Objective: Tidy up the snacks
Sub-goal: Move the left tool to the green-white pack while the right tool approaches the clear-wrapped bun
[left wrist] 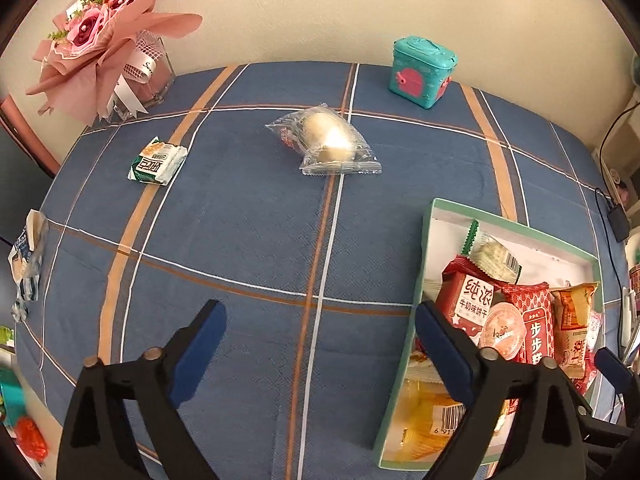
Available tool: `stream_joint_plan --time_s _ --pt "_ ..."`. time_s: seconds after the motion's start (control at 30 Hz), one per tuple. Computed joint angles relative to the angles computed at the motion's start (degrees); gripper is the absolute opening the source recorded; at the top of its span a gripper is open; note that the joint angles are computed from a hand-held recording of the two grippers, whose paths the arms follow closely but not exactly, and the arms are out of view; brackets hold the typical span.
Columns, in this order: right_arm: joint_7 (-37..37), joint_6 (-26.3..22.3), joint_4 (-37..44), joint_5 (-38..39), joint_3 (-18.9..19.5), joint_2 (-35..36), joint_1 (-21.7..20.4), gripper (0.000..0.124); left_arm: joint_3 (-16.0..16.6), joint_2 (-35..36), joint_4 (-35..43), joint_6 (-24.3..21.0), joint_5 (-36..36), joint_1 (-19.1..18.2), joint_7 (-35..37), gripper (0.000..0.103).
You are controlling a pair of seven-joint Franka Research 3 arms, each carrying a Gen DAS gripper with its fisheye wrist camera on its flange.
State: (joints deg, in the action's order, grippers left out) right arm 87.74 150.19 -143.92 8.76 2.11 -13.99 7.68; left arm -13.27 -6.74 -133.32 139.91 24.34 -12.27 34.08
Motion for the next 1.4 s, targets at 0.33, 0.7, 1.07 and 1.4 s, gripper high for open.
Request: stream_joint_plan --time_s 0.33,0.7,1.07,1.4 --pt "-0.1 1.7 -0.7 -0.6 0.3 -0.1 0.2 0.103 -0.3 0.5 0.7 -1.7 2.8 0.1 -1.8 0.096" --pt "0.2 2.8 -1.2 -1.0 0.6 -0.2 0.3 0.103 -0.1 -0.1 0.0 -0.6 4.5 0.3 -2.8 0.096" --pt "-1.7 3.5 -1.0 1.1 0.9 -0.4 2.1 0.103 0.6 -2.2 -2.0 0.9 2.6 0.9 0.3 0.096" --pt "-2.9 3.5 0.1 2.3 1.8 0.4 4.5 0.103 2.1 -6.2 -5.8 3.6 0.1 4.0 0.5 0.096"
